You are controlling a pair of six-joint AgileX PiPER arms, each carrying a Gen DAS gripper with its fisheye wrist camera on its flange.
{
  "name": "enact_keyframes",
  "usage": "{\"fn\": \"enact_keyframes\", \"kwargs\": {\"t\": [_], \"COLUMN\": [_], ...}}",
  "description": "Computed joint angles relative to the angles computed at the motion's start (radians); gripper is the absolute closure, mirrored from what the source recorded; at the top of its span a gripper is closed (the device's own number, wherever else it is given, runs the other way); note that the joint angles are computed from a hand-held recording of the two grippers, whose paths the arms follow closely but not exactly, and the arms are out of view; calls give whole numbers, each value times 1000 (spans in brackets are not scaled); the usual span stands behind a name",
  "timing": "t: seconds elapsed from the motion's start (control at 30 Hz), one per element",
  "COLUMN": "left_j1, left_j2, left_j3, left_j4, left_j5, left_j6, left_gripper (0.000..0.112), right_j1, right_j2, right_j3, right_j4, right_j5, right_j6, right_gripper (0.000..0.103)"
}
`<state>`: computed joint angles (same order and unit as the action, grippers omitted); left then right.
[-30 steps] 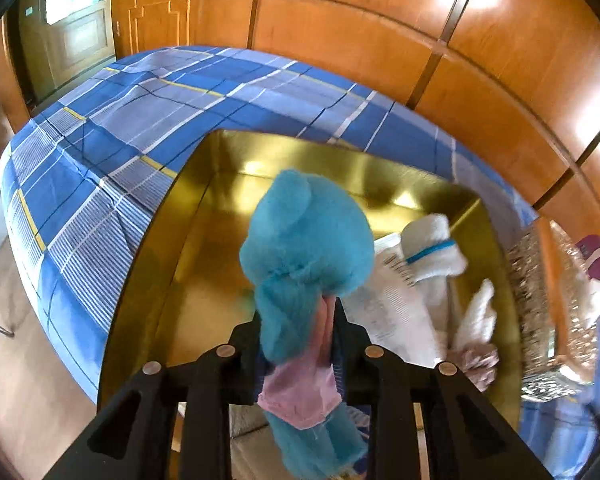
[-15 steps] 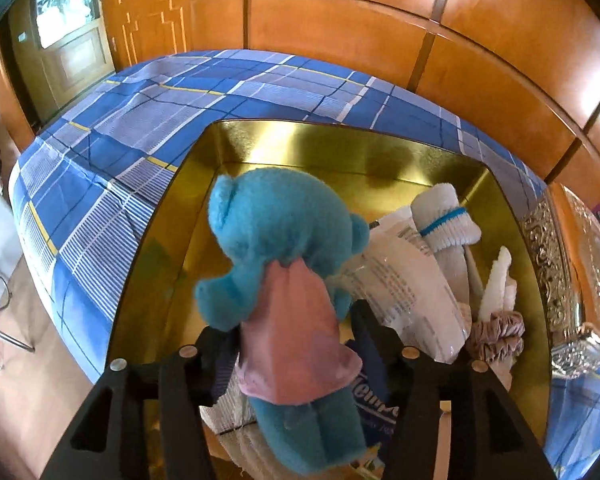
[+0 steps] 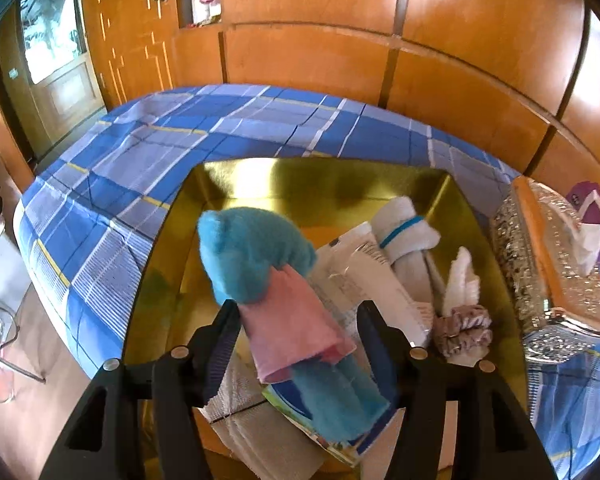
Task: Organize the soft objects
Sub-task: 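Lower the plush toy into the tray with the left gripper while the right gripper grasps the red plush hat, then carry the red plush hat into the gold tray and release it with the right gripper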
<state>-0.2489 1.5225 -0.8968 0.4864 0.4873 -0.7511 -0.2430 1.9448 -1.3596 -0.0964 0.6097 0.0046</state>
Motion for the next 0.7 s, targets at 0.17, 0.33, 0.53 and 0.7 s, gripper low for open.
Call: {"fn": "enact_keyframes", "kwargs": {"t": [0.17, 0.33, 0.53, 0.7], "left_j1": [-29, -37, -44, -71], "left_j2": [-54, -106, -154, -196], "left_j3": [32, 69, 111, 144], "left_j4": [68, 85, 112, 165], "left_j5": [-11, -21, -24, -19], "left_j6": [-59, -65, -94, -136], "left_gripper": [47, 47, 44, 43], "right_j1": [24, 100, 196, 302], "right_j2": [-61, -90, -51, 6], "right_j3": [-3, -80, -271, -454], "right_j4": [-23, -48, -44, -48], "right_j5": [28, 100, 200, 277], "right_j6": [74, 155, 197, 205], "right_gripper": [91, 91, 91, 91]}}
